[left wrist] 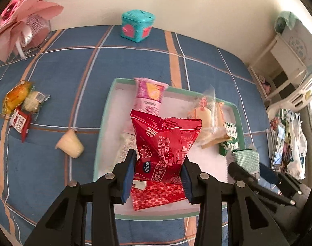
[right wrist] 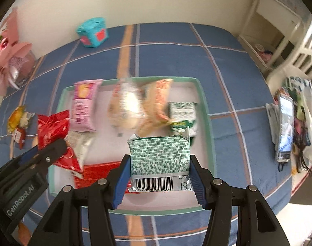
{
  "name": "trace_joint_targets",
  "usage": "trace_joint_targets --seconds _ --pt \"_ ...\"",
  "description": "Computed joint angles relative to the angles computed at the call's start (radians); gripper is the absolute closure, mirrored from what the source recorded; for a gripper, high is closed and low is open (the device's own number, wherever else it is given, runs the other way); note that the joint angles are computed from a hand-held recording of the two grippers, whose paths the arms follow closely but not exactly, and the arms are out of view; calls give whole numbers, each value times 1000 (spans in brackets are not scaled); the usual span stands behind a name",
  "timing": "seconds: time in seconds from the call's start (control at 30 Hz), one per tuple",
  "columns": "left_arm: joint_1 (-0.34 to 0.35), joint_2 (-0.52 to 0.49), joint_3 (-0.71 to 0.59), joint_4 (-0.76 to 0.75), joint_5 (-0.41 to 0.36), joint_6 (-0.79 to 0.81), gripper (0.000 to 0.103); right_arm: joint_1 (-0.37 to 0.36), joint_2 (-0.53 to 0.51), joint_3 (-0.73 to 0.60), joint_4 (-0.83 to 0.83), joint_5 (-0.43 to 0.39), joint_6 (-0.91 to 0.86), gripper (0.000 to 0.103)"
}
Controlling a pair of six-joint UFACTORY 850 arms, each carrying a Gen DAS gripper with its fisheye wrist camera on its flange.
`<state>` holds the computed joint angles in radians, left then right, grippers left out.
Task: Organize snacks
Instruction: 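Open the right tool to drop the mint-green pack while the left tool releases the red bag in the tray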
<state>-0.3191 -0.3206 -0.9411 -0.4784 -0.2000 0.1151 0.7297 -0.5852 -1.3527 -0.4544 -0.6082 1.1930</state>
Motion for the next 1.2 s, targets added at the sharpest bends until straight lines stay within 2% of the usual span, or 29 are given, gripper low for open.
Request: trace_joint_targets --seconds 0.2,0.43,0.73,0.87,1.03,1.2 --pt "-39 -41 -20 226 -18 -206 61 -24 5 28 36 10 -29 44" --pt "-61 -89 -47 370 -44 -340 61 -41 -37 12 145 24 -131 44" --pt "-61 -123 -70 382 -66 -359 60 -57 -84 -6 247 23 -222 43" --pt "-55 -131 -78 351 -79 -340 45 -68 -109 -29 263 4 -252 40" --pt "-42 -105 -66 288 -67 -267 42 -56 -102 -35 195 -7 -193 32" --pt "-30 -53 -44 253 -45 -224 42 -44 -69 -30 111 -6 -108 32"
